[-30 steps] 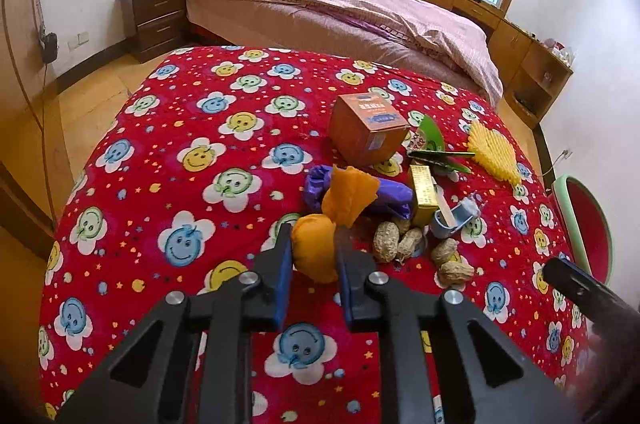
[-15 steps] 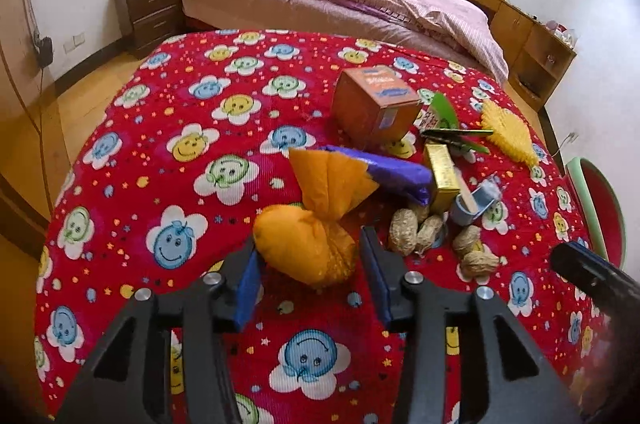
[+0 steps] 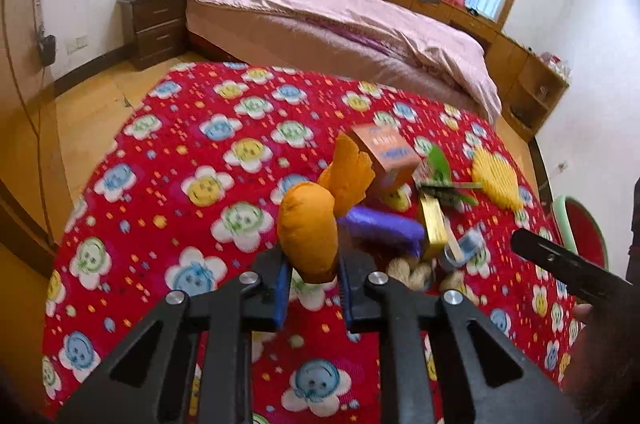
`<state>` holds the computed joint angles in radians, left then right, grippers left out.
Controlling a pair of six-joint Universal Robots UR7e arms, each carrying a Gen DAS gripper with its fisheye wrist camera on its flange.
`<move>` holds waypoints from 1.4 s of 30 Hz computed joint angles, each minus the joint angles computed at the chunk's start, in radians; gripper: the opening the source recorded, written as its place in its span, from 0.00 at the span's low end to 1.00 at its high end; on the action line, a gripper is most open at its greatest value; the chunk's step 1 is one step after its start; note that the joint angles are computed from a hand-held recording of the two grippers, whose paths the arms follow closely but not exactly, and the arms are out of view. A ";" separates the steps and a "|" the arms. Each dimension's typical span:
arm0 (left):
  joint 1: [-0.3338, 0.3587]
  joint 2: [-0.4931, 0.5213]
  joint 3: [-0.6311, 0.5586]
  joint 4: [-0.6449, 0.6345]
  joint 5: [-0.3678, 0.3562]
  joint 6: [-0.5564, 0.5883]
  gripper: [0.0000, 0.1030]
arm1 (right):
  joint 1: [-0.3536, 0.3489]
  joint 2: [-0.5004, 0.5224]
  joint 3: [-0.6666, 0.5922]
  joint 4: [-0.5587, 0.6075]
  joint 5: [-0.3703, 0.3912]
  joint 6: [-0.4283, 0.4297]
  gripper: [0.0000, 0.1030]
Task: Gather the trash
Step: 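Grasp the green mosquito-coil packet with the right tool while the left tool holds the orange cloth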
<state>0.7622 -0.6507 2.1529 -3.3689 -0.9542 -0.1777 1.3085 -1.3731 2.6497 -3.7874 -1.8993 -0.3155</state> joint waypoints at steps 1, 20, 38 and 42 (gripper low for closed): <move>0.005 -0.001 -0.007 0.000 0.004 0.003 0.19 | 0.005 0.006 -0.015 0.013 -0.002 -0.001 0.76; 0.074 0.032 -0.102 0.050 0.002 0.000 0.19 | 0.075 0.227 -0.326 0.222 -0.147 -0.118 0.82; 0.029 0.016 -0.068 0.021 -0.017 0.005 0.19 | 0.050 0.156 -0.247 0.140 -0.083 -0.090 0.68; -0.001 0.006 -0.051 0.020 -0.028 -0.004 0.19 | 0.049 0.088 -0.185 0.111 -0.049 -0.067 0.68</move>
<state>0.7613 -0.6452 2.1015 -3.3488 -0.9822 -0.1813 1.3574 -1.2850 2.4651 -3.6764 -1.9481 -0.3829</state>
